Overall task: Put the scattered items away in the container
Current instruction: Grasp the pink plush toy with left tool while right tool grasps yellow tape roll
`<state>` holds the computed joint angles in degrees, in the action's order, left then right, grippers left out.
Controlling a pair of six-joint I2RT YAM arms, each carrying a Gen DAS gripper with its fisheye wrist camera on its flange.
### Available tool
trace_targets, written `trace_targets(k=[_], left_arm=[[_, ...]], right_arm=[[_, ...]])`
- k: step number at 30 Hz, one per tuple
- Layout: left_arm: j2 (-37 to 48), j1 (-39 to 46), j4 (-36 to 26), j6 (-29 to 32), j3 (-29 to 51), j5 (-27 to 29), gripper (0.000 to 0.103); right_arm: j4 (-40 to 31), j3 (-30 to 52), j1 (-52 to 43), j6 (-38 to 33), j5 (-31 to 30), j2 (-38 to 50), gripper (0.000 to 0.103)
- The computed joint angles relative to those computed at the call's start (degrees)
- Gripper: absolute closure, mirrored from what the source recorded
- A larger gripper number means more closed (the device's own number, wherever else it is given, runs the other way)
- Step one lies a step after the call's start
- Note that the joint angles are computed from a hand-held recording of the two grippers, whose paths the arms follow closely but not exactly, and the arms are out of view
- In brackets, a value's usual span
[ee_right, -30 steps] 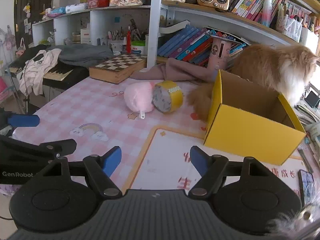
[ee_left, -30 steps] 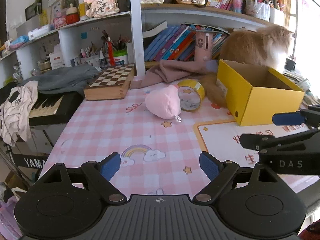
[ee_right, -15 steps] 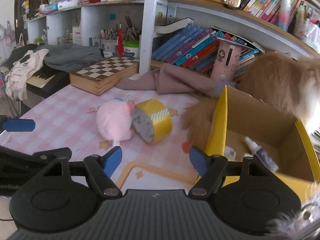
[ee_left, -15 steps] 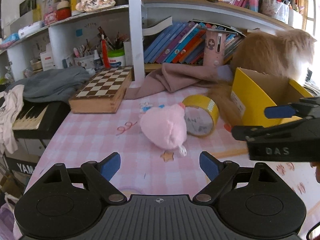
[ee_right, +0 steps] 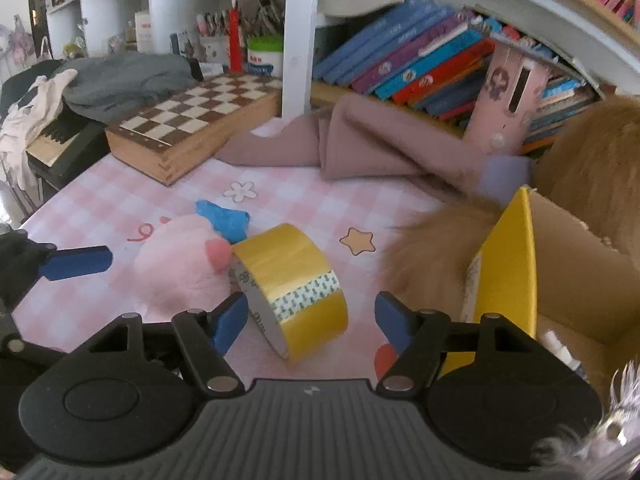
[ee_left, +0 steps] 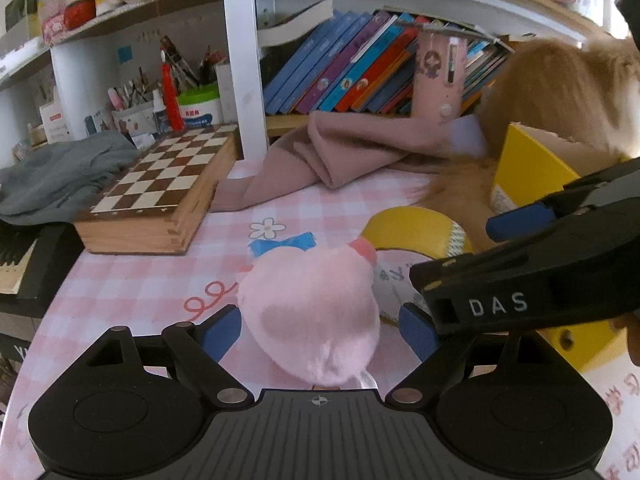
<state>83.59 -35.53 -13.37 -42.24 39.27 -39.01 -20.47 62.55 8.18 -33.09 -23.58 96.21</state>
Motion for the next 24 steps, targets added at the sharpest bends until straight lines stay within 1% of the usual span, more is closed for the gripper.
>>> trace_targets(k=[3, 4, 5, 6, 7, 8, 9, 11, 14, 16, 19, 21, 23, 24], left_arm=[[2.6, 2.6, 1.7, 0.3, 0.7, 1.9, 0.016], [3.1, 3.5, 2.0, 0.1, 0.8, 3.0, 0.020], [3.2, 4.4, 2.7, -0.1, 0.3, 4.3, 0.026], [2.5, 5.1, 4.3, -0.2, -1.0, 5.2, 0.027], [1.1, 5.4, 5.8, -0.4, -2.6, 5.6, 0.031], [0.3, 5.8, 6.1, -0.6, -3.3, 6.1, 0.036], [-1.2, 5.8, 5.4, -1.7, -4.0, 6.2, 0.037], [-4.7, 5.1, 2.6, -4.4, -5.2, 5.1, 0.039], [-12.2, 2.8, -2.4, -9.9, -7.8, 3.1, 0.040], [-16.9, 0.7, -6.8, -13.5, -8.8, 1.9, 0.040], [-22.9, -3.8, -13.2, -18.7, -9.8, 0.3, 0.040], [-25.0, -7.3, -17.1, -22.6, -9.6, -1.5, 0.040], [-26.4, -11.0, -21.1, -26.4, -8.9, -3.5, 0.040], [-27.0, -12.6, -22.8, -28.0, -8.6, -4.4, 0.040]], right_arm=[[-1.7, 3.3, 0.5, 0.8, 0.1, 3.2, 0.038], [-2.5, 4.3, 0.6, 0.7, 0.0, 4.2, 0.043], [-3.2, 5.0, 0.5, 0.4, -0.4, 4.8, 0.055], [-3.9, 5.8, 0.5, 0.0, -0.7, 5.4, 0.057], [-3.7, 5.9, 0.3, 0.0, -1.0, 5.5, 0.058], [-4.1, 6.2, 0.1, -0.1, -1.4, 5.7, 0.059], [-4.5, 6.5, -0.3, -0.1, -1.9, 5.9, 0.059], [-4.9, 6.4, -1.1, 0.4, -2.6, 5.6, 0.063], [-5.3, 5.5, -2.3, 0.7, -4.0, 4.3, 0.064], [-5.9, 4.3, -3.0, 0.5, -4.8, 2.7, 0.065], [-8.1, 2.3, -4.4, -0.3, -6.0, -0.1, 0.073], [-9.4, 0.7, -5.1, -1.3, -6.6, -1.9, 0.075], [-10.0, -1.6, -5.6, -2.7, -6.7, -3.8, 0.083], [-10.5, -2.4, -5.8, -3.1, -6.8, -4.5, 0.085]])
